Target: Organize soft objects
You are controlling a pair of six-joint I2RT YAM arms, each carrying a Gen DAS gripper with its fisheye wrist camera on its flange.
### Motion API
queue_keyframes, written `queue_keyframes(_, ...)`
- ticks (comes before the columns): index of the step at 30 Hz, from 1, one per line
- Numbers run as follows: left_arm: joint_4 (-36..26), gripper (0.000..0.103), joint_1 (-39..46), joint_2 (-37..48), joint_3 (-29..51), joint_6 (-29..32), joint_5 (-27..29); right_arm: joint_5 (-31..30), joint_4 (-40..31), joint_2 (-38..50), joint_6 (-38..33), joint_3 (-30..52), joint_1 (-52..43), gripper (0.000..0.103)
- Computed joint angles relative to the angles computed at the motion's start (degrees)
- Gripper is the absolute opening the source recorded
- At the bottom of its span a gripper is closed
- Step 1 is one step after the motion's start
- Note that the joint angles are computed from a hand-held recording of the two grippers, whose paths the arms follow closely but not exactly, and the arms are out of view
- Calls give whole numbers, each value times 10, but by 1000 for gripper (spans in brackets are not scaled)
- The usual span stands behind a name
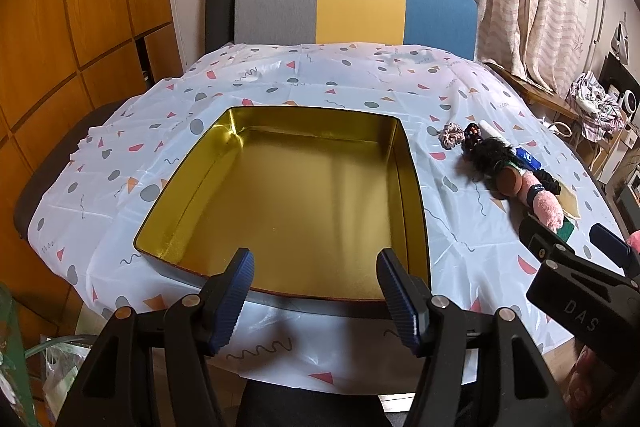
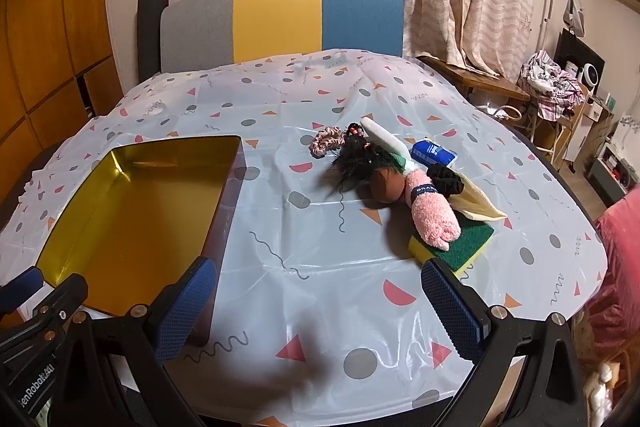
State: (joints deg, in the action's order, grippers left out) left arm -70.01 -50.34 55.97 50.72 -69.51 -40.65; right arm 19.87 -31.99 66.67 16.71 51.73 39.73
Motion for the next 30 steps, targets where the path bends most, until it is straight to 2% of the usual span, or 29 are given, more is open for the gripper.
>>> queue_keyframes(10, 11, 65, -1, 3, -3, 8, 7, 0, 5, 1, -6, -2, -6, 103)
queue_keyframes(15, 36, 65, 8, 0, -11, 32, 24, -9, 13, 1, -17, -6, -24, 103)
queue_keyframes(21, 102, 65, 41, -26, -39, 84, 86, -34, 24, -2, -36, -9, -55, 103)
queue_keyframes(25, 168, 65, 62, -55, -60, 127, 140, -86, 36, 5, -54, -14, -96, 103)
queue_keyframes(27, 182, 65, 66, -46, -57, 138, 155, -112, 44, 7, -65, -22, -127, 103)
queue_keyframes(30, 208, 65, 69, -14, -42, 164, 180, -114, 56, 12, -90, -35, -167, 103)
